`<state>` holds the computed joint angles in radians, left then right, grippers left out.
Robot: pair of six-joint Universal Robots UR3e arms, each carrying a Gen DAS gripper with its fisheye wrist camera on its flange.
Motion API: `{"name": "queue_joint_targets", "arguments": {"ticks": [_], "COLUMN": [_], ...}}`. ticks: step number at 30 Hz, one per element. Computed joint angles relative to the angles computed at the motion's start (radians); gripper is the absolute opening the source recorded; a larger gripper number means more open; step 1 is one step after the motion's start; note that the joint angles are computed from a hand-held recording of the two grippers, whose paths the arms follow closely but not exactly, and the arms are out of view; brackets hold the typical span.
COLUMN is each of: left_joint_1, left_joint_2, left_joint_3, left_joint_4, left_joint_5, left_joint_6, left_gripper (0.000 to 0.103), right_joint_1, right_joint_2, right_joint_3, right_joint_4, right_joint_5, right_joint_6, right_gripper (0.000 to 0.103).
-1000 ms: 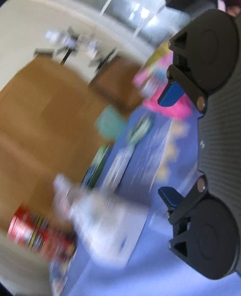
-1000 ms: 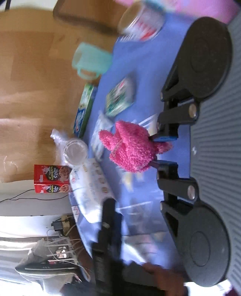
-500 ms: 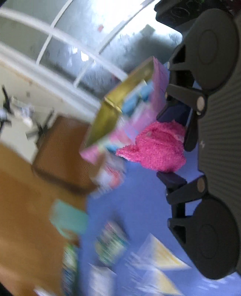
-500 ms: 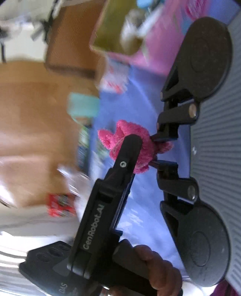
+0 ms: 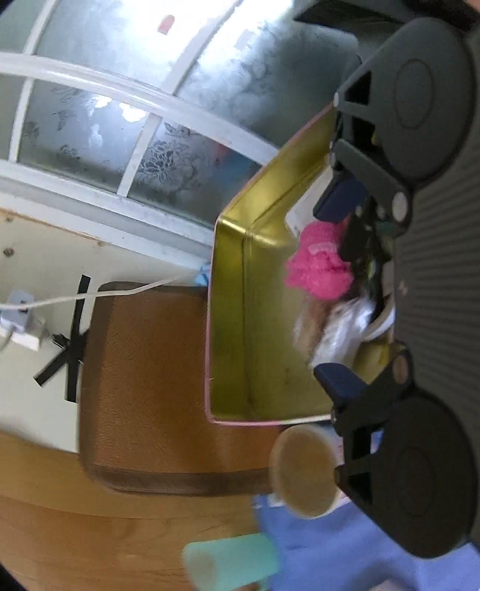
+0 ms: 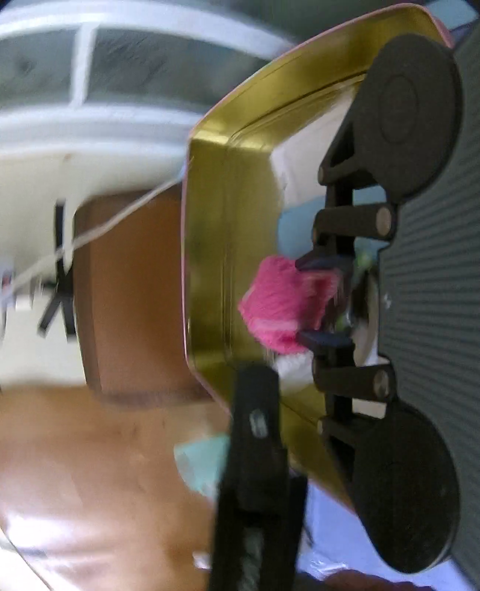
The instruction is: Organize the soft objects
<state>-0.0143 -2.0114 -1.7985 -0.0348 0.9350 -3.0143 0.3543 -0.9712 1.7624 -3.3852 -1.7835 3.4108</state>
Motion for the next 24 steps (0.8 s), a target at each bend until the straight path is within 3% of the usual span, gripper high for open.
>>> {"name": "queue_joint_targets", "arguments": {"ticks": [6, 8, 12, 17, 21, 22, 24], "left_joint_1": [0.107, 0.166, 0.298, 0.559, 0.827, 0.879, 0.952], "left_joint_2": [0.132, 0.193, 0.317, 0.496, 0.611, 0.589, 0.485], "left_joint_3": [-0.241, -0.310, -0.466, -0.708, -0.831, -0.841, -0.849], "left_joint_4": [0.130, 0.123, 0.137, 0.082, -0.124, -0.124, -0.003], "left_joint_5": [-0.074, -0.123, -0.197, -0.295, -0.344, -0.329, -0.281], "left_joint_6": [0.056, 0.085, 0.172, 0.382, 0.624, 0.654, 0.642], "left_gripper": [0.087, 0.087, 0.089, 0.090, 0.090, 0.090, 0.090], "right_joint_1": [-0.018, -0.050, -0.137, -0.157, -0.132, -0.111, -0.055], "right_joint_2": [-0.064, -0.096, -0.109, -0.009, -0.075, -0.094, -0.110], "right_joint_3": [0.189, 0.181, 0.063, -0.213, -0.150, -0.127, -0.127], "right_joint_4": [-0.214, -0.152, 0.102, 0.385, 0.313, 0.274, 0.239], "right_joint_5": [0.058, 0.158, 0.312, 0.222, 0.253, 0.260, 0.269], "right_joint_6": [0.012, -0.014, -0.004, 0.053, 0.072, 0.065, 0.033], "right_gripper": [0.034, 0.026, 0.025, 0.028, 0.028, 0.028, 0.029]}}
